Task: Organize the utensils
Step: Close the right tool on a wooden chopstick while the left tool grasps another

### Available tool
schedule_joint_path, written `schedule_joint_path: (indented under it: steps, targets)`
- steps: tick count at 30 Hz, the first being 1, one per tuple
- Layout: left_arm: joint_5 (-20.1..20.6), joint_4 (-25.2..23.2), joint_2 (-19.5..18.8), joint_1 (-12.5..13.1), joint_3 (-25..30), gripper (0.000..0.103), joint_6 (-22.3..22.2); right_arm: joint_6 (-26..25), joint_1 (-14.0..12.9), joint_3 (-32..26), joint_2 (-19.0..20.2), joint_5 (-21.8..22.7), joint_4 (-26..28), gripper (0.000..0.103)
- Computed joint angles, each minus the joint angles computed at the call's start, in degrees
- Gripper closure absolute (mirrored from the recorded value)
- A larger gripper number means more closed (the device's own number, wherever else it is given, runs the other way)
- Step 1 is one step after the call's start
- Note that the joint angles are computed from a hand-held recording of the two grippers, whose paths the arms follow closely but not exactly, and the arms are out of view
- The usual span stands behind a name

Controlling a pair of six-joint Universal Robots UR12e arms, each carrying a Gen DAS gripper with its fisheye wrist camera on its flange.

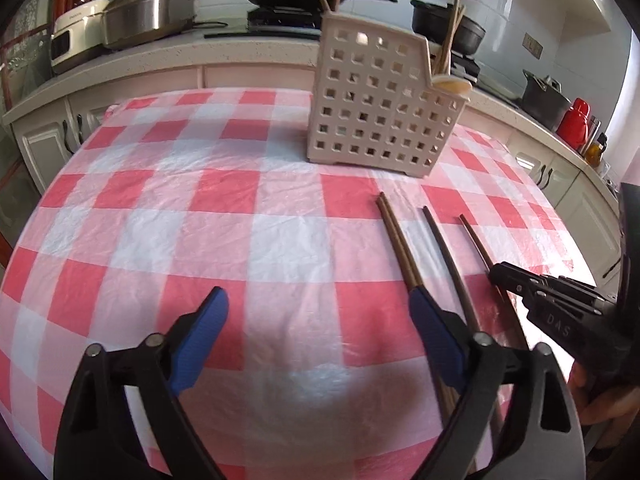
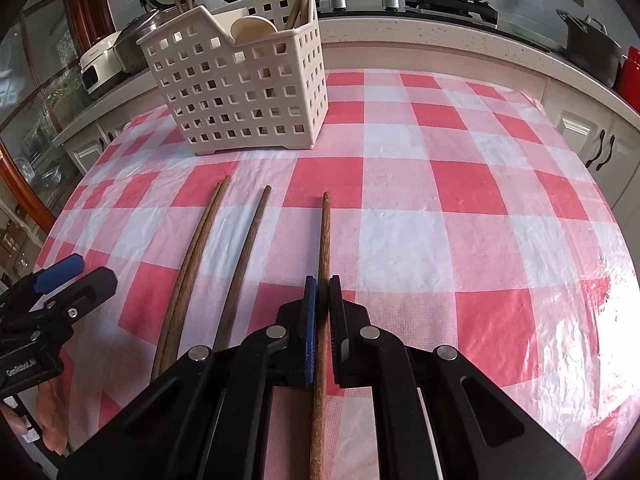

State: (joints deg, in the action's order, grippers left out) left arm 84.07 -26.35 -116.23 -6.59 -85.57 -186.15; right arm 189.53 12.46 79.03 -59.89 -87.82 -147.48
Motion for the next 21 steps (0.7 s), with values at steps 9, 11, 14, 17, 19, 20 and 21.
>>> schedule_joint_path:
  steps: [9,11,14,17,19,20,21]
  targets:
    - [3.2,-4.9,-3.1,-2.6,4.6,0.042,1.8,0.3,-1.1,1.9,-0.8,3.5,-2.2,0.096]
    - [3.7,-5.4,-3.5,-2.8,5.4,0.042,1.3,0.4,-1.3,2.2,-0.9,4.4,-2.6,0.096]
    - [4.9,-6.2,-4.1,-3.2,6.4,0.043,1.2,0.6,-1.6,2.7,-1.1,5.3,-3.3,0.096]
    - [7.8,-6.7,-4.6,-3.9,7.2,0.044,1.4,0.6,-1.7,3.0,-1.2,6.0,-3.8,0.096]
    - [10.7,-6.5,-4.9,-4.4,7.4,0.05,1.8,0.5,-1.9,3.2,-1.3,6.4,-3.9,0.096]
    - [10.8,-6.2,-5.0,-4.4,7.4,0.051,1.7,0.4,-1.9,3.2,-1.3,6.6,-3.9,0.096]
    - [11.1,-6.1,-5.1,-4.5,7.5,0.053,1.6,0.3,-2.0,3.2,-1.3,6.8,-3.8,0.096]
